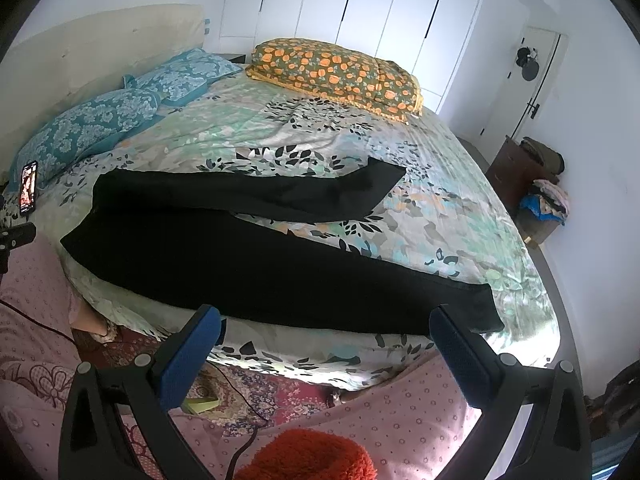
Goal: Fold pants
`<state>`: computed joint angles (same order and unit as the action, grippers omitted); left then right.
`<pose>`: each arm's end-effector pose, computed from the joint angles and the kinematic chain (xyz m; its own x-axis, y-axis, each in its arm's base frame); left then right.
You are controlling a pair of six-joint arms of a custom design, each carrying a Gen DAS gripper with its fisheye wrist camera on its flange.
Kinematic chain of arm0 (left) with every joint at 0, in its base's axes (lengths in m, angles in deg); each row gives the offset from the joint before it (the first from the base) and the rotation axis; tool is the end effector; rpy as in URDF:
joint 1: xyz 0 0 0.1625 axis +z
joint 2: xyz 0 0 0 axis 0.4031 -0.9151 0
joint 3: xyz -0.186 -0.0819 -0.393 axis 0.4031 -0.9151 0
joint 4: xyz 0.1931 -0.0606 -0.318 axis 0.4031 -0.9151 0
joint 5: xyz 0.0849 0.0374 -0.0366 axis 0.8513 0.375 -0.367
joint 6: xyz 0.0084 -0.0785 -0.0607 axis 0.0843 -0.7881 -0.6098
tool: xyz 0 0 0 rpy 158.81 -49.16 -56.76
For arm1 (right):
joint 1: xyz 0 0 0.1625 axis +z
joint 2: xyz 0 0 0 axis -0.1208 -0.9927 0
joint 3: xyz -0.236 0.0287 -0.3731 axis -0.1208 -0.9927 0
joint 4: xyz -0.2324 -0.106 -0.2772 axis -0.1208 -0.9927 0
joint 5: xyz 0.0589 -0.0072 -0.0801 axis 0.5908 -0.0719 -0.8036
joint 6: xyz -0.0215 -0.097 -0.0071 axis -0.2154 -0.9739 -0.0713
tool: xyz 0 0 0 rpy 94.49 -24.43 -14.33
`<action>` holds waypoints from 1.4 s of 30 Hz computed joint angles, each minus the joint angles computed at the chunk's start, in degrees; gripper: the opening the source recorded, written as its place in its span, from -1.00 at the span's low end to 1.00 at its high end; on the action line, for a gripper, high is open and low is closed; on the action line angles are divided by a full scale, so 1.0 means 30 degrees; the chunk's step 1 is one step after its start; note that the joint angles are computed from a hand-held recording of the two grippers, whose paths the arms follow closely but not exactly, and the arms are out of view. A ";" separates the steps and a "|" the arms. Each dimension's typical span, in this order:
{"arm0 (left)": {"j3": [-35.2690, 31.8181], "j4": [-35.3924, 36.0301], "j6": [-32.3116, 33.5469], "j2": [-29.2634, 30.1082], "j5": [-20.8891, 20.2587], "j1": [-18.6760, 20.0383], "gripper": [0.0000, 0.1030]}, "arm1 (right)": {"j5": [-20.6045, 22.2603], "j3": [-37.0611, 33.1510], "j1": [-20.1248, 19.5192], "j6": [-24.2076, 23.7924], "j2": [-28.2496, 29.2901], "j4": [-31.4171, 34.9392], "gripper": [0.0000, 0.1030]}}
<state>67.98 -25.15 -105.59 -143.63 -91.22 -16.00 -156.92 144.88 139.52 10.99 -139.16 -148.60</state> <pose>-0.2987 -0.2395 0.2479 -0.5679 -0.1500 -0.8093 0.3798 0.8246 -0.4193 0.2802 -0.2354 0.2830 -0.5232 -0.1686 0.8354 -0.6570 0.7041 -0.2694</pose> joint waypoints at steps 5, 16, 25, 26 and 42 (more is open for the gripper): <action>-0.0001 0.0040 -0.0112 -0.0039 -0.0123 0.0069 0.99 | 0.0037 -0.0072 0.0089 -0.0192 0.0266 -0.0196 1.00; 0.0131 -0.0969 0.1334 0.0281 0.0020 0.0128 0.99 | -0.0138 0.0028 0.0036 0.0397 0.0036 0.0260 1.00; 0.0327 -0.2031 0.2445 0.0350 0.0286 0.0151 0.99 | -0.0587 0.0024 0.0165 0.1258 -0.0577 0.1200 1.00; 0.0342 -0.2081 0.2530 0.0345 0.0311 0.0130 0.99 | -0.0626 -0.0004 0.0187 0.1364 -0.0588 0.1267 1.00; 0.0377 -0.2051 0.2640 0.0280 0.0246 0.0048 0.99 | -0.0487 -0.0011 0.0294 0.1672 -0.0657 0.1588 1.00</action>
<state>69.11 -31.31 -97.67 -142.79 -90.49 -15.85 -158.38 144.84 140.40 16.00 -141.13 -143.84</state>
